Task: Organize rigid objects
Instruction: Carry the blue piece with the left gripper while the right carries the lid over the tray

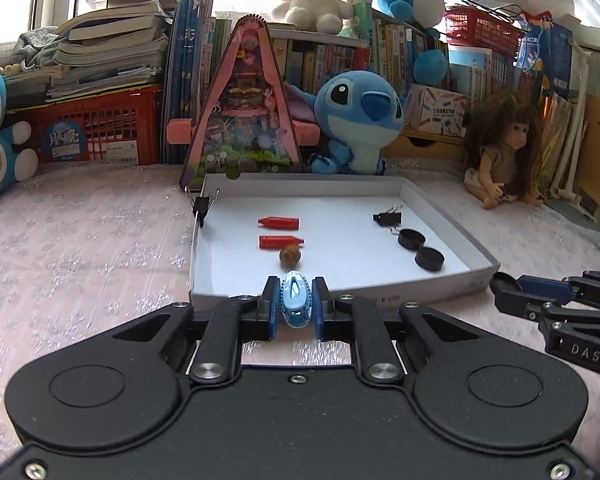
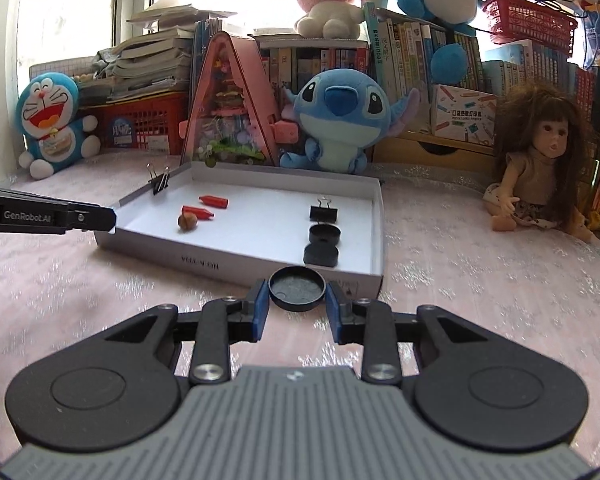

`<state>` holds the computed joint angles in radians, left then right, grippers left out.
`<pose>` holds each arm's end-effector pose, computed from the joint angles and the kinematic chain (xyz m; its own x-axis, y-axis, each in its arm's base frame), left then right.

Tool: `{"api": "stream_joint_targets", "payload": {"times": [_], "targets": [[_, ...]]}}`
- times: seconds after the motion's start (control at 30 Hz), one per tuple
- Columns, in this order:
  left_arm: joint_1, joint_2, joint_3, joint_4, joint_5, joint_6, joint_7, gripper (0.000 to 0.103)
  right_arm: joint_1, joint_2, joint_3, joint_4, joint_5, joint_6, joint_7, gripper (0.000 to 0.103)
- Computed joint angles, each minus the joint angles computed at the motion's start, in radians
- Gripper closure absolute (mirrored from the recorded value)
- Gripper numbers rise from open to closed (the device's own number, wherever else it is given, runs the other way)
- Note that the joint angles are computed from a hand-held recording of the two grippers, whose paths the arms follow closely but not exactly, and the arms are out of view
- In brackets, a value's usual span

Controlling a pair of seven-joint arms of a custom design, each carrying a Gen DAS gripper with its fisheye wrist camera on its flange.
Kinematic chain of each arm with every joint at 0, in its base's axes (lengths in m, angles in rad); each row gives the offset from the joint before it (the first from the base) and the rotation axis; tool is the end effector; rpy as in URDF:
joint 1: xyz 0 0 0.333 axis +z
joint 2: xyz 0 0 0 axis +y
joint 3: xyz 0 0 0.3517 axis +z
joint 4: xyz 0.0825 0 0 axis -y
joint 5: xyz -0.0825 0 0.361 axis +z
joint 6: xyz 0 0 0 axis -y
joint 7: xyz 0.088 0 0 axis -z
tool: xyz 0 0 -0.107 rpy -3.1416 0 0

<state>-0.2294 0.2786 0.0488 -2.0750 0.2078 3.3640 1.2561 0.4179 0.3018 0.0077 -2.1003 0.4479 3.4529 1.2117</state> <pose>0.6110 -0.1376 0.4682 -0.1592 -0.9816 0.1052 -0.5454 -0.0013 -0.8382 0.5817 0.2078 0.4485 0.2719 -0.9623 0.0072 -0.4964 -0.1467 -0.8556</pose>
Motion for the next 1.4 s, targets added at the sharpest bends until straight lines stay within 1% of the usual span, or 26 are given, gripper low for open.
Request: {"api": "stream_joint_targets", "payload": {"times": [0.03,0.13,0.27,0.37,0.4,0.47,0.53,0.6,0.73,0.77,0.8,0.87,0.93,0.97,1.0,1.13,1.27,1.4], "targets": [[0.019,0.007,-0.021,0.014,0.004,-0.010,-0.004,0.088,0.002,0.005,-0.002,0.012,0.002,-0.008,0.000,0.067],[0.053,0.030,-0.059,0.056,0.020,-0.042,-0.020,0.088,-0.003,0.020,-0.005,0.051,0.000,-0.045,0.010,0.067],[0.067,0.058,-0.072,0.107,0.045,-0.082,-0.047,0.088,0.007,0.040,-0.034,0.114,-0.003,-0.120,0.045,0.067],[0.084,0.080,-0.089,0.146,0.064,-0.109,-0.066,0.088,-0.048,0.053,0.014,0.149,-0.027,-0.158,0.081,0.067],[0.086,0.087,-0.092,0.156,0.068,-0.116,-0.075,0.088,-0.051,0.058,0.014,0.161,-0.032,-0.169,0.095,0.067],[0.106,0.101,-0.114,0.178,0.076,-0.132,-0.084,0.088,-0.072,0.069,0.032,0.182,-0.045,-0.187,0.116,0.067],[0.100,0.117,-0.110,0.203,0.086,-0.148,-0.097,0.088,-0.084,0.084,0.041,0.208,-0.055,-0.208,0.137,0.067],[0.100,0.132,-0.111,0.224,0.097,-0.161,-0.106,0.088,-0.083,0.099,0.038,0.230,-0.066,-0.223,0.157,0.067],[0.102,0.161,-0.117,0.267,0.113,-0.191,-0.119,0.088,-0.052,0.131,-0.003,0.278,-0.100,-0.258,0.195,0.067],[0.112,0.168,-0.129,0.279,0.115,-0.198,-0.115,0.088,-0.050,0.138,-0.005,0.290,-0.109,-0.268,0.201,0.067],[0.134,0.177,-0.156,0.291,0.113,-0.207,-0.104,0.088,-0.047,0.146,-0.011,0.302,-0.118,-0.279,0.208,0.067],[0.204,0.197,-0.243,0.322,0.089,-0.243,-0.064,0.088,-0.038,0.161,-0.026,0.330,-0.136,-0.309,0.226,0.067],[0.268,0.219,-0.327,0.353,0.048,-0.290,-0.012,0.088,-0.055,0.175,-0.012,0.361,-0.144,-0.348,0.236,0.066],[0.286,0.229,-0.352,0.368,0.027,-0.311,0.010,0.088,-0.059,0.183,-0.010,0.376,-0.149,-0.367,0.243,0.066],[0.290,0.235,-0.359,0.376,0.010,-0.323,0.023,0.088,-0.053,0.190,-0.018,0.389,-0.159,-0.382,0.255,0.066],[0.275,0.255,-0.349,0.404,-0.030,-0.354,0.058,0.088,-0.043,0.211,-0.036,0.426,-0.197,-0.423,0.290,0.066],[0.241,0.269,-0.313,0.424,-0.045,-0.373,0.056,0.088,-0.046,0.227,-0.037,0.455,-0.225,-0.456,0.310,0.066],[0.221,0.281,-0.290,0.439,-0.049,-0.384,0.050,0.088,-0.050,0.242,-0.038,0.488,-0.246,-0.503,0.328,0.066]]}}
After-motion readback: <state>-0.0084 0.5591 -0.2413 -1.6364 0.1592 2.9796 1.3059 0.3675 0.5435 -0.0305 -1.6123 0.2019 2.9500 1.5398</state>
